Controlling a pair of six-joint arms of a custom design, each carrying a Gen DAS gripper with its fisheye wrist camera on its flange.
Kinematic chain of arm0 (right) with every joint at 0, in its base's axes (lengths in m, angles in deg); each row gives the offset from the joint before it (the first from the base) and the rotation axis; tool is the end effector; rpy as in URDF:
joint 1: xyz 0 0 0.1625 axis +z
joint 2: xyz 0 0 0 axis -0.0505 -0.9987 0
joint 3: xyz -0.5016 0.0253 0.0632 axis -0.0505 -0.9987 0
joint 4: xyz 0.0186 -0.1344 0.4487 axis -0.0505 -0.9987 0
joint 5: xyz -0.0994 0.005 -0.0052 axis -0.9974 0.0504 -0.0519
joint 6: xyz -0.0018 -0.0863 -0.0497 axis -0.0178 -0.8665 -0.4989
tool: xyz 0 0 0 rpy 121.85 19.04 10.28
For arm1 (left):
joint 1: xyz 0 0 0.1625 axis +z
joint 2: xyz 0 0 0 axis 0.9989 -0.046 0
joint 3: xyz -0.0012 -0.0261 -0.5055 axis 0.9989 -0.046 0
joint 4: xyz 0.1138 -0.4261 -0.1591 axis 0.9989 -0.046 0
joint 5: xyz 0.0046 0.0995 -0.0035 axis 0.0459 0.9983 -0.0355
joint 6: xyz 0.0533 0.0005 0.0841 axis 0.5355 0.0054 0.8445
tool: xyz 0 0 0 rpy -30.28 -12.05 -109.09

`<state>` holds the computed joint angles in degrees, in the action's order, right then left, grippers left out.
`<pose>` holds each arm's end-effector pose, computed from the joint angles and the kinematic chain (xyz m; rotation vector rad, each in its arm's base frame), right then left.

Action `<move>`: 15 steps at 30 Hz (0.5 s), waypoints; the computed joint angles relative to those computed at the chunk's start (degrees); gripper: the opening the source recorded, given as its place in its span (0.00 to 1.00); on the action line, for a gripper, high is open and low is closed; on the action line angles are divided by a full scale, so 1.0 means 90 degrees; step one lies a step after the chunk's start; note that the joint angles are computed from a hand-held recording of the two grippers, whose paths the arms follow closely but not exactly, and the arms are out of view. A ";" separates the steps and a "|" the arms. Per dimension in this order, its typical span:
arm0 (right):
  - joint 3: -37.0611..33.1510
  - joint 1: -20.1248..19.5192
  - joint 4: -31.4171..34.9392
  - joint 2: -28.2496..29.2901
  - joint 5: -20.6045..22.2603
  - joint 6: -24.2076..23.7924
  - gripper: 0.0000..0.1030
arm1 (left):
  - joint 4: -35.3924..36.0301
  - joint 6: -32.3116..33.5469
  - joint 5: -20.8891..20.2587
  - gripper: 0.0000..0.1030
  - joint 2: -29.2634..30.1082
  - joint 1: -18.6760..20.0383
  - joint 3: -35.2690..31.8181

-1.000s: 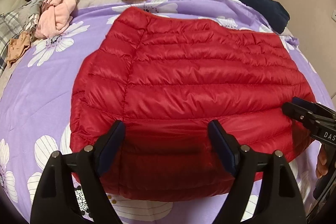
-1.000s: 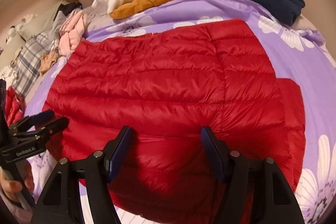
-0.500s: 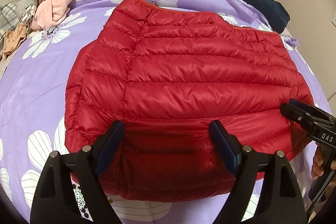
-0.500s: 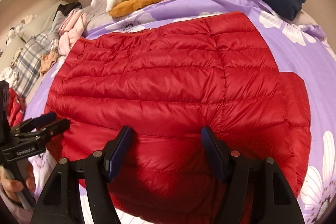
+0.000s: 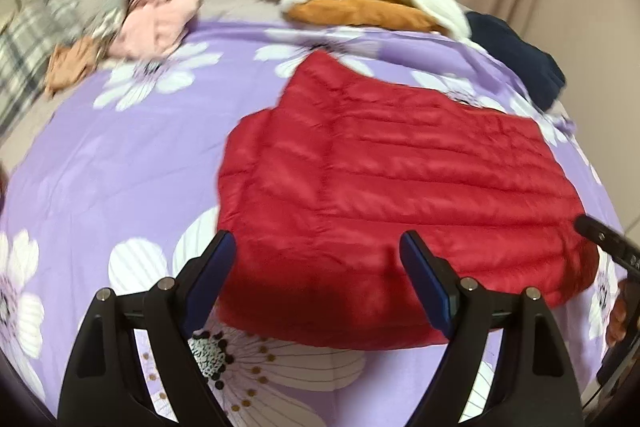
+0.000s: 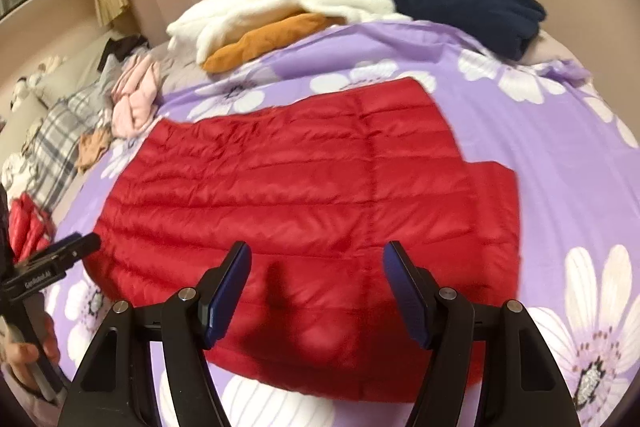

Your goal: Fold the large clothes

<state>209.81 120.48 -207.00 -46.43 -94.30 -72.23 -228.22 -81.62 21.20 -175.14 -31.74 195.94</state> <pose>0.3381 -0.4803 0.1497 0.4843 -2.4537 1.0383 -0.0888 -0.5077 0.3678 0.1705 2.2888 -0.9927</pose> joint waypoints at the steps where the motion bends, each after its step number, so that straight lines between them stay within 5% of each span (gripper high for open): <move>1: 0.0018 -0.0029 0.0001 -0.0018 -0.0022 0.0069 0.67 | 0.0112 -0.0187 -0.0061 0.81 -0.0020 0.0075 -0.0026; 15: -0.0007 -0.0318 0.0500 0.0070 0.0053 0.0588 0.66 | 0.0487 -0.0668 -0.0586 0.78 0.0106 0.0645 -0.0141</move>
<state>209.75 117.62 -202.50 -45.80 -93.82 -66.94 -223.83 -87.63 15.92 -174.18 -25.93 194.67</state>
